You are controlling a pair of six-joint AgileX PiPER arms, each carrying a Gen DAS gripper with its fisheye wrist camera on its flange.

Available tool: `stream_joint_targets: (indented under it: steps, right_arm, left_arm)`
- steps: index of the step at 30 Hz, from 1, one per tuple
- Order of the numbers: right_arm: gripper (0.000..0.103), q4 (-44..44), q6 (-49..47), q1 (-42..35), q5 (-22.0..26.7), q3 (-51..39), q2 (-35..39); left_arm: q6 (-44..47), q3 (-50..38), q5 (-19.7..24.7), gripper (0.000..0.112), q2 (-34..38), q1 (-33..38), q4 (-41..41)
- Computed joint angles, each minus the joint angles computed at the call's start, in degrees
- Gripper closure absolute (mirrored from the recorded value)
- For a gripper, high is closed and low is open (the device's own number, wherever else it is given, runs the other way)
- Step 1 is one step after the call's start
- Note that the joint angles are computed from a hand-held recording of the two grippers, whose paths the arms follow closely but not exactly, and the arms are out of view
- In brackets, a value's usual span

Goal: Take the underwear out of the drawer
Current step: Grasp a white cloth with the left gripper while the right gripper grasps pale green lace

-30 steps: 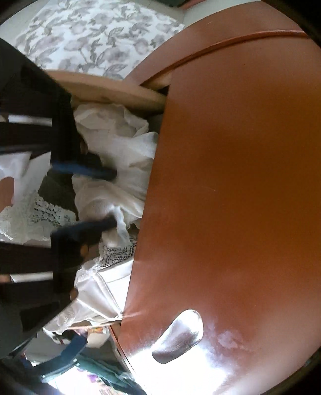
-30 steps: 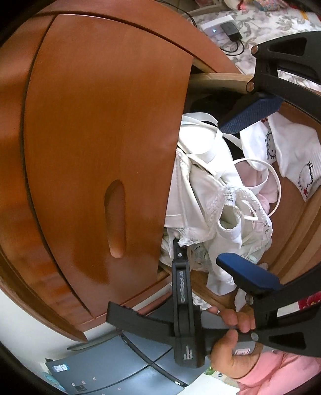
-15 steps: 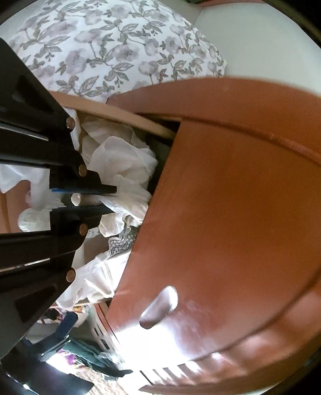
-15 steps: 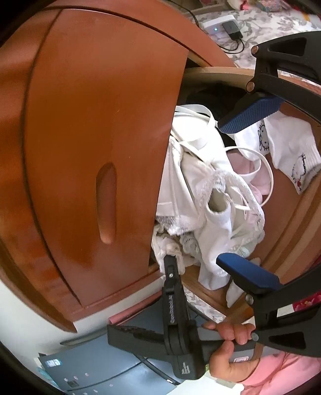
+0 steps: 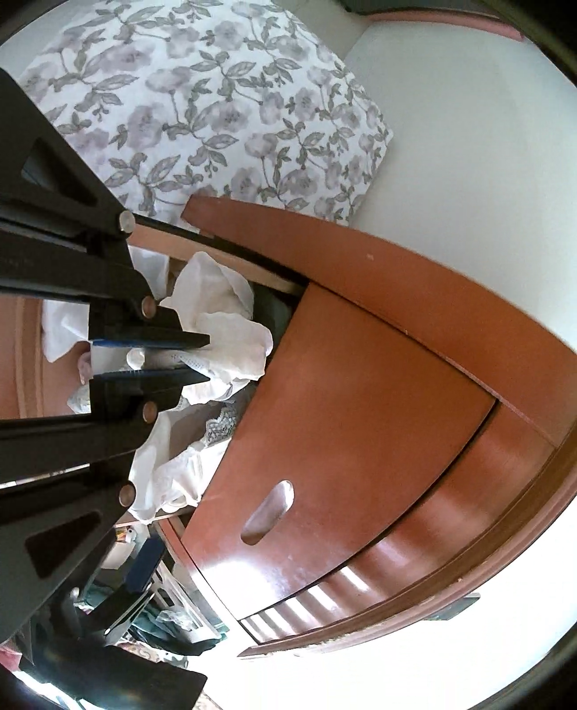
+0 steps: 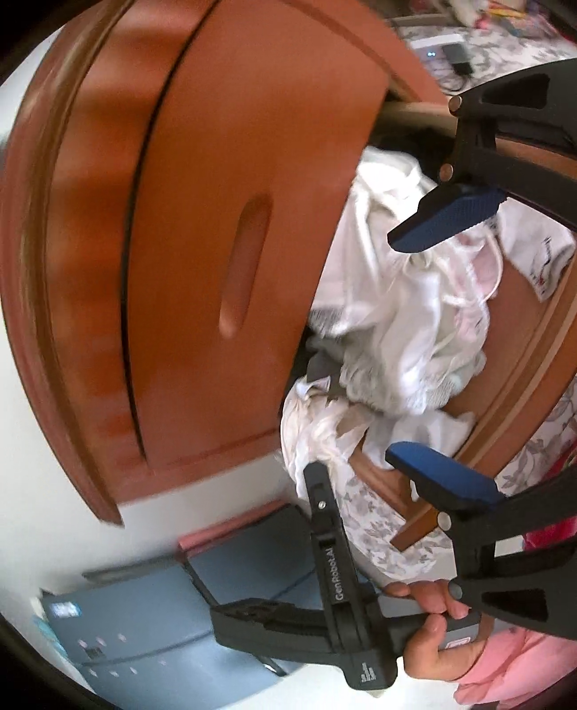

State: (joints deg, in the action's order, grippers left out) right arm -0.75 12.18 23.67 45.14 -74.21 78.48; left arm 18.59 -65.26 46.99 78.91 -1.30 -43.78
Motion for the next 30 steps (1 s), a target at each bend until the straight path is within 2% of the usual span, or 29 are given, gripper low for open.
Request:
stream_joint_targets:
  steps: [5, 11, 21, 27, 29, 30]
  right_arm:
    - [0.035, 1.80, -3.01, 2.68, 4.67, -7.89, 8.65]
    - [0.048, 3.30, -5.85, 3.68, 8.79, -14.95, 16.84]
    - [0.052, 1.75, -4.71, 3.35, 14.80, -22.76, 25.07]
    - [0.070, 0.97, -3.68, 1.97, 17.15, -22.88, 25.92]
    - [0.085, 1.21, -3.79, 1.38, 17.35, -22.87, 26.21]
    - [0.089, 1.34, -3.75, 1.16, 17.38, -22.69, 26.11]
  left_arm:
    - [0.36, 0.57, 0.64, 0.105, -0.01, 1.46, -0.05]
    - [1.31, 1.37, 0.98, 0.105, 0.03, 2.25, -0.73]
    - [0.93, 1.42, 0.65, 0.105, 0.11, 1.99, -0.70]
    - [1.53, 1.34, 1.51, 0.105, 0.44, 2.41, -1.05]
    - [1.23, 1.37, 1.53, 0.105, 0.49, 2.41, -0.89]
    - [1.12, 1.34, 1.71, 0.105, 0.56, 2.48, -0.86]
